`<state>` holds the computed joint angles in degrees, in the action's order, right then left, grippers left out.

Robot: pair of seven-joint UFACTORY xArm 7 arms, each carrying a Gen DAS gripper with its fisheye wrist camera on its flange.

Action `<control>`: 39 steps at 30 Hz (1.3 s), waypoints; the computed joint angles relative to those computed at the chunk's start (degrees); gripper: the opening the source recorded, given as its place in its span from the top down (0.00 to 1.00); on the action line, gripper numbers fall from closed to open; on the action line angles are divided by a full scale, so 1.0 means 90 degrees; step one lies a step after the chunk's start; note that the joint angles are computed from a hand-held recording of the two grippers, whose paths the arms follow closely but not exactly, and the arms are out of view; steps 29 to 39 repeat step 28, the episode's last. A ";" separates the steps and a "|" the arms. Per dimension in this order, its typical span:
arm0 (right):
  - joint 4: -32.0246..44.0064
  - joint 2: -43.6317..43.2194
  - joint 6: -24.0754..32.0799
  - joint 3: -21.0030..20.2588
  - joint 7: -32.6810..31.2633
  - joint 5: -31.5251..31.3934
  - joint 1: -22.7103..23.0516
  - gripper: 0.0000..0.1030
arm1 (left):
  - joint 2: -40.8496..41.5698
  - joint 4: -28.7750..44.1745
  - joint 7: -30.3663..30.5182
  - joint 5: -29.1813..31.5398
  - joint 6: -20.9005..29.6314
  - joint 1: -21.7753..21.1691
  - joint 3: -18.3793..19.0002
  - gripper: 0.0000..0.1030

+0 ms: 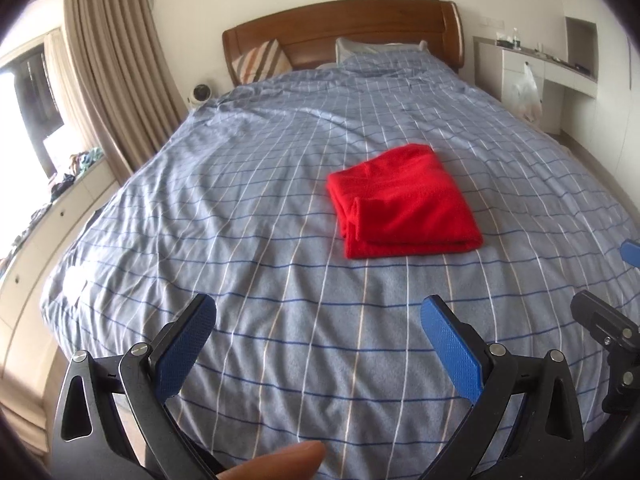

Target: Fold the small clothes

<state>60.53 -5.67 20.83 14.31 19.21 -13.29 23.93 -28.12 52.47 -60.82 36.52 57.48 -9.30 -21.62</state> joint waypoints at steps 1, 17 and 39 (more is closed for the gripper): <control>-0.0029 -0.0073 0.0132 -0.0010 -0.0053 0.0141 0.0035 0.01 | -0.0049 -0.0031 0.0042 -0.0150 -0.0008 -0.0071 0.0054 0.00; 0.0209 -0.0436 0.0872 0.0322 0.0242 -0.0212 0.0048 0.01 | -0.0637 0.0070 0.0019 -0.0382 0.0496 0.0073 -0.0264 0.00; 0.0162 -0.0485 0.0900 0.0253 0.0341 -0.0237 0.0070 0.01 | -0.0738 -0.0041 -0.0066 -0.0338 0.0386 0.0149 -0.0370 0.00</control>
